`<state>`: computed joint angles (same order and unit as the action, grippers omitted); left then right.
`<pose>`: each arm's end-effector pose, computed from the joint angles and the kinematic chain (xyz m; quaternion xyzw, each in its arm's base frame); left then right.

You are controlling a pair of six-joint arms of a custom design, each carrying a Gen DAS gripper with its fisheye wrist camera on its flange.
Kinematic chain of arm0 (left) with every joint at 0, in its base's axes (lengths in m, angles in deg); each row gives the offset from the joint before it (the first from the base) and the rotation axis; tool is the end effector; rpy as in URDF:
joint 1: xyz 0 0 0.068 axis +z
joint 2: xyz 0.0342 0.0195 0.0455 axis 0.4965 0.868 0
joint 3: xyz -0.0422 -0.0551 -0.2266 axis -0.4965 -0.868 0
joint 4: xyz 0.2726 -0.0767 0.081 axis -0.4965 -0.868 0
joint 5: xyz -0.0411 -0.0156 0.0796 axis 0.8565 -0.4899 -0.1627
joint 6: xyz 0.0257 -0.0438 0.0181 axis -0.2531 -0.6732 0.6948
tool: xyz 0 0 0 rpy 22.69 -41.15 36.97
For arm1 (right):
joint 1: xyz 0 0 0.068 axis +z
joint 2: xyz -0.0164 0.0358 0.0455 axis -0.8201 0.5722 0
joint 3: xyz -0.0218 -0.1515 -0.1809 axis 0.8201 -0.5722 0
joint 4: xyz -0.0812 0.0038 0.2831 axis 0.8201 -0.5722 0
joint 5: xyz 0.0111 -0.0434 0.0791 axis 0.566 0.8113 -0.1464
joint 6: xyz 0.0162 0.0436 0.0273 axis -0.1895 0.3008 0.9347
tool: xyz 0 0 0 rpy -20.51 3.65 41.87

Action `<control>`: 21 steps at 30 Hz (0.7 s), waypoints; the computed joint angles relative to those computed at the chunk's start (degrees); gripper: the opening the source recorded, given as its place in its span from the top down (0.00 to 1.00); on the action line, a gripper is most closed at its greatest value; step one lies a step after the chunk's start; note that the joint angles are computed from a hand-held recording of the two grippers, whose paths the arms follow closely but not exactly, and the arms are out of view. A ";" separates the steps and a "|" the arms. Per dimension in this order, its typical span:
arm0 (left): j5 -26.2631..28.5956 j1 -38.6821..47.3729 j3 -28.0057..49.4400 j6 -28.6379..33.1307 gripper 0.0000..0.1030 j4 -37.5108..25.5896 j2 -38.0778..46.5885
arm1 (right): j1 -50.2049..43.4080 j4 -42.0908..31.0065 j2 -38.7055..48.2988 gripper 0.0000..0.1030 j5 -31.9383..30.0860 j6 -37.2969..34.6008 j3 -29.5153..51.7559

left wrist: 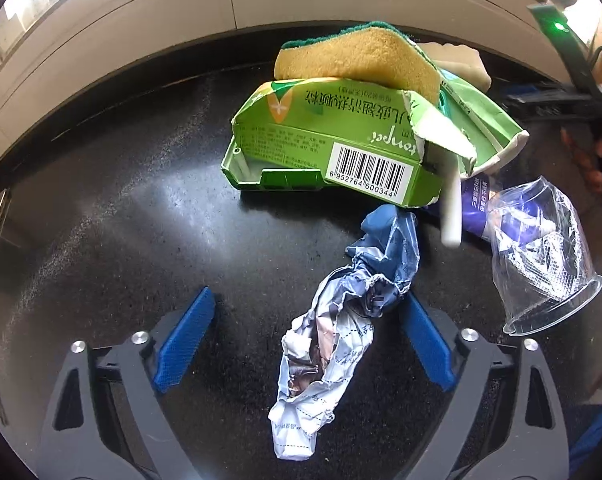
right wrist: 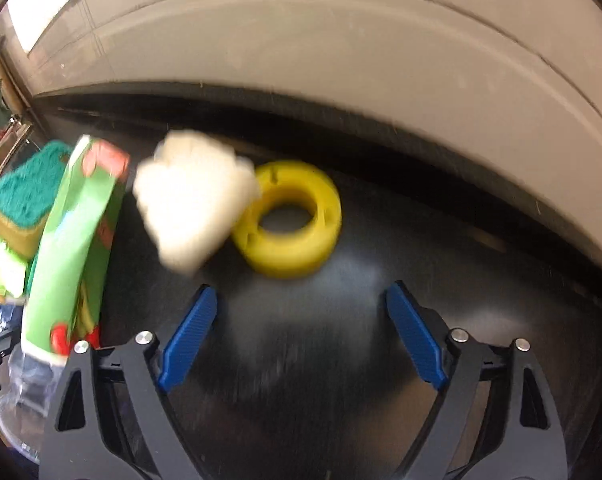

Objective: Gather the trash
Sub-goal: 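Grasp the crumpled foil with left gripper while right gripper grasps yellow tape roll, then carry foil and yellow tape roll to the bin and release both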

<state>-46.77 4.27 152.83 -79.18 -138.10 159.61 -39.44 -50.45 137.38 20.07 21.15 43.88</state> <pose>0.2528 -0.1196 0.2785 0.2129 0.9512 -0.0364 0.2203 0.3218 0.0896 0.2681 -0.0699 0.9685 0.0393 0.2357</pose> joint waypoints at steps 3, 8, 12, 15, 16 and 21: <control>-0.04 -0.34 1.70 0.13 0.29 -0.39 1.24 | -0.73 2.60 2.75 0.26 -1.26 -2.38 1.87; -0.84 -0.88 4.07 -0.45 0.66 -2.23 1.82 | -1.01 2.48 4.97 0.46 -2.49 -3.87 4.22; -0.59 -0.45 5.89 -2.21 0.74 -4.11 2.68 | -0.26 -0.20 2.66 0.47 -1.77 -1.51 3.37; -0.55 -0.33 6.14 -3.67 0.74 -5.25 1.53 | 1.47 -3.63 -2.67 0.47 -0.23 1.42 0.67; -0.58 -0.34 6.03 -3.99 0.74 -5.72 0.74 | 2.00 -4.70 -4.67 0.47 0.20 2.38 -0.44; -0.73 -1.22 6.12 -5.41 0.74 -8.68 -3.43 | 7.11 -13.00 -16.20 0.47 2.99 10.70 -4.38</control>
<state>-47.50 3.05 158.95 -84.58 -146.78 156.18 -32.33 -63.45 121.18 23.07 31.85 39.50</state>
